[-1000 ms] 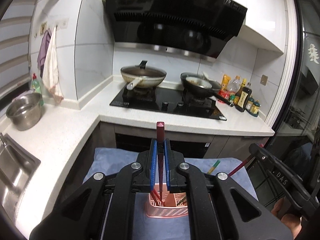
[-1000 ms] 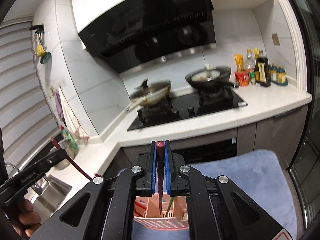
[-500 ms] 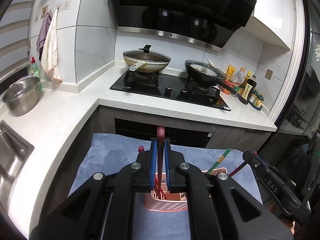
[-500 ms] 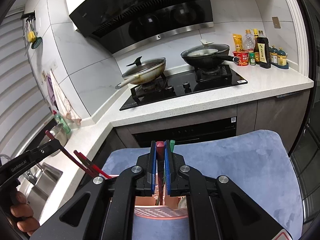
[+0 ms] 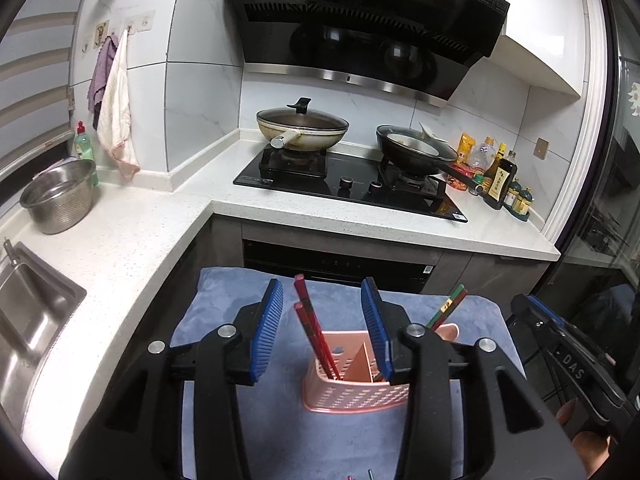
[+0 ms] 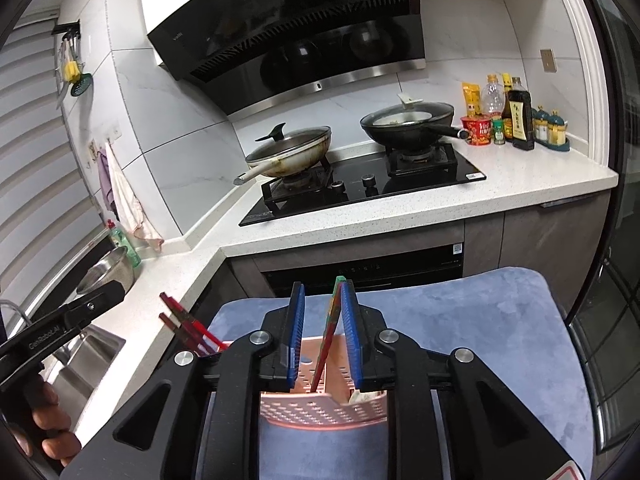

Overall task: Organize utensils
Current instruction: 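Open both tools to release the chopsticks inside the holder, then move both open tools back over the gold spoon and remaining chopsticks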

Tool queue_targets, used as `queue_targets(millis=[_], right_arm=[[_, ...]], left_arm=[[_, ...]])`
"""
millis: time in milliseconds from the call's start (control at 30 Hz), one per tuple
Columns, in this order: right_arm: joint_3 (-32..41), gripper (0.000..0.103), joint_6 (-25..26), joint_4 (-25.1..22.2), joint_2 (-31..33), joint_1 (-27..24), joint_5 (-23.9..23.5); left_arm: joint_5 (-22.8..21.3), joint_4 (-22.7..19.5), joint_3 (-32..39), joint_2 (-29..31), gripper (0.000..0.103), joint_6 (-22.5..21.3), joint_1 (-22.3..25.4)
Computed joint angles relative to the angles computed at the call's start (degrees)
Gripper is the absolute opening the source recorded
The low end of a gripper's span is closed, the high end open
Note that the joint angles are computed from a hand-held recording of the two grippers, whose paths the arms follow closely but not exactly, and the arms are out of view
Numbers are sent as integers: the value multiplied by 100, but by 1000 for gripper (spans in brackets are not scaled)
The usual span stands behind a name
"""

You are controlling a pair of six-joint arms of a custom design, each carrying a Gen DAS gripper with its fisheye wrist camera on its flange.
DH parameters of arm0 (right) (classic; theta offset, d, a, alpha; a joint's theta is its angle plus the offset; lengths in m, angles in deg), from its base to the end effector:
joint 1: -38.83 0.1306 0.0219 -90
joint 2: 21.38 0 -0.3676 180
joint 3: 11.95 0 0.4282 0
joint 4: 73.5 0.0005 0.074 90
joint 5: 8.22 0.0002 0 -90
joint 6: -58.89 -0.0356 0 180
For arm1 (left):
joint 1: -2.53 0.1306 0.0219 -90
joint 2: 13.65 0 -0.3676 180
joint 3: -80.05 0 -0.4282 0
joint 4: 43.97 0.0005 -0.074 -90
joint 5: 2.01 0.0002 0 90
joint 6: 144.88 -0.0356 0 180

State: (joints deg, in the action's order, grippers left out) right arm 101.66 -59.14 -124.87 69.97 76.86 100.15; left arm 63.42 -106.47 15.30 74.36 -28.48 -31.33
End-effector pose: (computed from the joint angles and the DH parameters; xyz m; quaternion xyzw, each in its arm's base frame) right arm 0.4175 0.3117 0.6077 0.0064 0.8549 0.1573 0.4944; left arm 0.4037 -0.2537 0.6324 -0.0412 0.8722 -0.0621 0.4834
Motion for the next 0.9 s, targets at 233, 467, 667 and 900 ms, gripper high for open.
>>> queue_targets(millis=[233, 467, 667, 900], right_arm=[[-476, 20, -9, -49, -490, 273, 123], [-1228, 21, -174, -285, -1109, 721, 411], [-1870, 21, -378, -751, -1507, 1222, 759], [-2671, 21, -1118, -1179, -1976, 1806, 893]], left_arm=[[-263, -37, -367, -416, 47, 70, -245], [-488, -242, -1001, -937, 47, 281, -528], [-678, -618, -1796, -1467, 47, 750, -844], [-824, -1135, -2726, -2035, 47, 1416, -1305]])
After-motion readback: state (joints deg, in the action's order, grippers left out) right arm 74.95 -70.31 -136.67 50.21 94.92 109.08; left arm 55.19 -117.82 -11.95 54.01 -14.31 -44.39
